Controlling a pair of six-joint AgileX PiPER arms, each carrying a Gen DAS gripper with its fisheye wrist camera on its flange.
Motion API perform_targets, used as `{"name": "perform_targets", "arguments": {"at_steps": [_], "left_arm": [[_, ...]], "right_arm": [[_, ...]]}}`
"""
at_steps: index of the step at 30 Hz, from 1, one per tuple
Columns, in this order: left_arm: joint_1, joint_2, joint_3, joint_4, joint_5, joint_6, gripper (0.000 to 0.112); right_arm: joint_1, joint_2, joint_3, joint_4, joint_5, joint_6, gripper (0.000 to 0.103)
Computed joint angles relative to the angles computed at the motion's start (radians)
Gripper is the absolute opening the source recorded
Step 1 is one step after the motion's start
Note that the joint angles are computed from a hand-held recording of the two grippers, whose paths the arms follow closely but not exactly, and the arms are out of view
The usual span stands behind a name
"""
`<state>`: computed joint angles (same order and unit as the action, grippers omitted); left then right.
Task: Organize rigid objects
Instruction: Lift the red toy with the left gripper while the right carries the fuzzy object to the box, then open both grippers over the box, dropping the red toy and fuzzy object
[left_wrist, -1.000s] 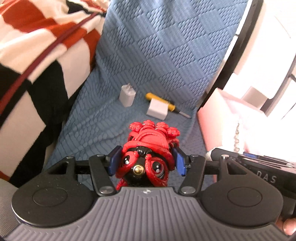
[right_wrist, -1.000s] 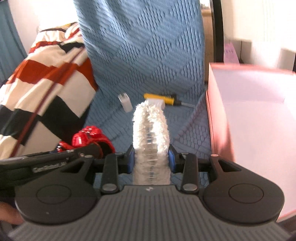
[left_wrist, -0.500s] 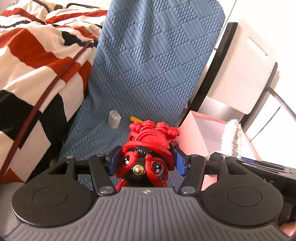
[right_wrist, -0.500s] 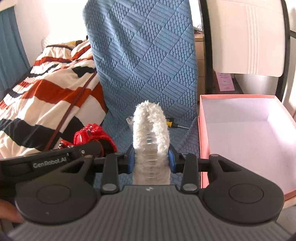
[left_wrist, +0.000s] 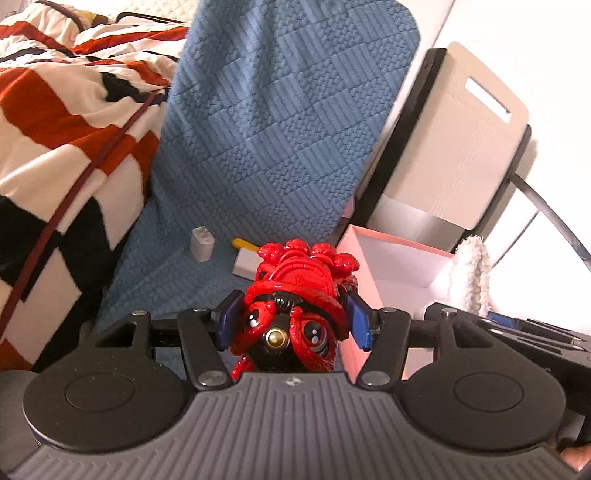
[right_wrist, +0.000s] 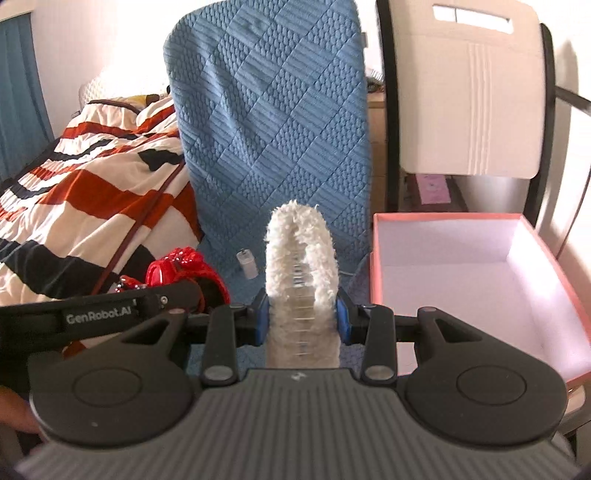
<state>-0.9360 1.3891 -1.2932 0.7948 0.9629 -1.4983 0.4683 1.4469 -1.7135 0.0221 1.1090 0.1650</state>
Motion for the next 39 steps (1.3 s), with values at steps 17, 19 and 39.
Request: {"name": "perform_targets", "arguments": {"at_steps": [17, 19, 39], "left_arm": [[-0.021, 0.227, -0.256, -0.086, -0.104, 0.128, 0.065], [-0.011, 0.256, -0.286, -0.109, -0.117, 0.156, 0.065], [0.074, 0.629, -0.759, -0.360, -0.010, 0.399, 0.065]], "right_arm": [[-0.212, -0.065, 0.031, 0.036, 0.043, -0.077, 0.038], [-0.236, -0.064, 0.033, 0.047, 0.042, -0.093, 0.038], [-0.522, 0.094, 0.000, 0.235, 0.097, -0.308, 0.038]]}}
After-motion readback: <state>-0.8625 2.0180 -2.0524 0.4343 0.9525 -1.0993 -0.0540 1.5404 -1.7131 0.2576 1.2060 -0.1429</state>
